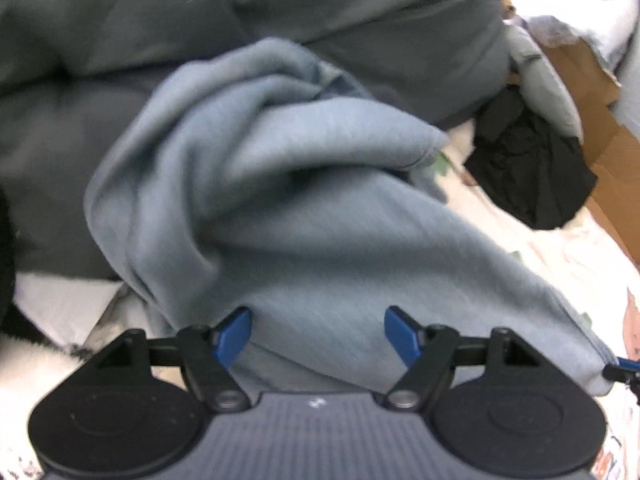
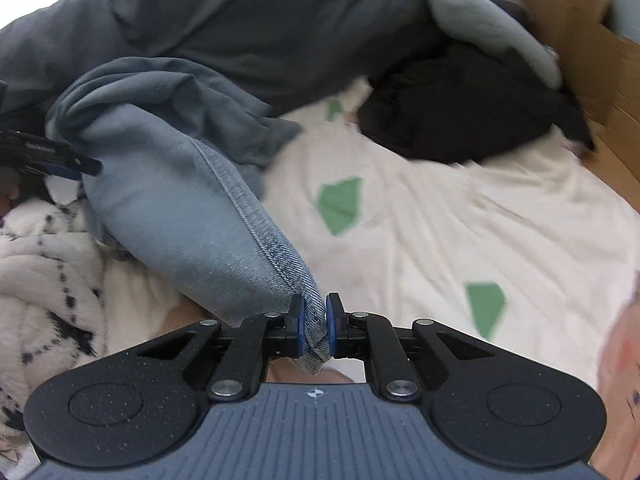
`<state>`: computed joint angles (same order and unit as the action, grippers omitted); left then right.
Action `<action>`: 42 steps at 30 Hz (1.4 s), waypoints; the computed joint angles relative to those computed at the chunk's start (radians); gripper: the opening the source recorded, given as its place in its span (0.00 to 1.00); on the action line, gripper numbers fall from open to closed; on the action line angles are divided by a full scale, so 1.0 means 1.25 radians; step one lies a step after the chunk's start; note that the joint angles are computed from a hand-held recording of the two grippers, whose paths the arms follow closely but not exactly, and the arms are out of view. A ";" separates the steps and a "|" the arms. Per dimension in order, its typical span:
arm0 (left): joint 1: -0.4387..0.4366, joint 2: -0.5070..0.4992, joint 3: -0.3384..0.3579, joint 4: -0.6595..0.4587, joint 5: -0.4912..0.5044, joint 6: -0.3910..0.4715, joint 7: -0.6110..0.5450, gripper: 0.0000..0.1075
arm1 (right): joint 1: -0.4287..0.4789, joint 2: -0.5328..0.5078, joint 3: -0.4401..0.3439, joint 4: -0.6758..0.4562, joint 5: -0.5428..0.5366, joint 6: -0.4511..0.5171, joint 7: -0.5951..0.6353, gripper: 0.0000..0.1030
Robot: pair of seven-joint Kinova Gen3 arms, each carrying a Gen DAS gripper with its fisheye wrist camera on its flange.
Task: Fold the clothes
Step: 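Grasp the jeans hem with the right gripper, then pull the jeans leg across the sheet with the right gripper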
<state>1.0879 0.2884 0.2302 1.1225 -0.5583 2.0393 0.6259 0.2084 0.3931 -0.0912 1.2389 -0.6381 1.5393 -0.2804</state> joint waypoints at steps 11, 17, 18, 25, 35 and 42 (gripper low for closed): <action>0.032 0.049 -0.029 -0.104 -0.054 -0.057 -0.105 0.74 | 0.084 0.017 0.044 -0.073 0.015 -0.164 -0.051 0.08; 0.049 0.079 -0.060 -0.182 -0.104 -0.036 -0.211 0.74 | 0.176 0.040 0.040 -0.107 0.006 -0.185 -0.064 0.08; 0.048 0.085 -0.067 -0.199 -0.112 -0.029 -0.238 0.74 | 0.190 0.042 0.040 -0.107 0.004 -0.187 -0.063 0.08; 0.020 0.089 -0.114 -0.206 -0.138 -0.019 -0.346 0.74 | 0.265 0.080 0.046 -0.161 0.018 -0.153 -0.088 0.08; -0.005 0.059 -0.097 -0.155 -0.127 0.003 -0.291 0.74 | 0.317 0.109 0.053 -0.221 0.064 -0.178 -0.147 0.08; -0.049 0.046 -0.095 -0.151 -0.151 -0.017 -0.358 0.75 | 0.340 0.113 0.061 -0.246 0.111 -0.174 -0.166 0.08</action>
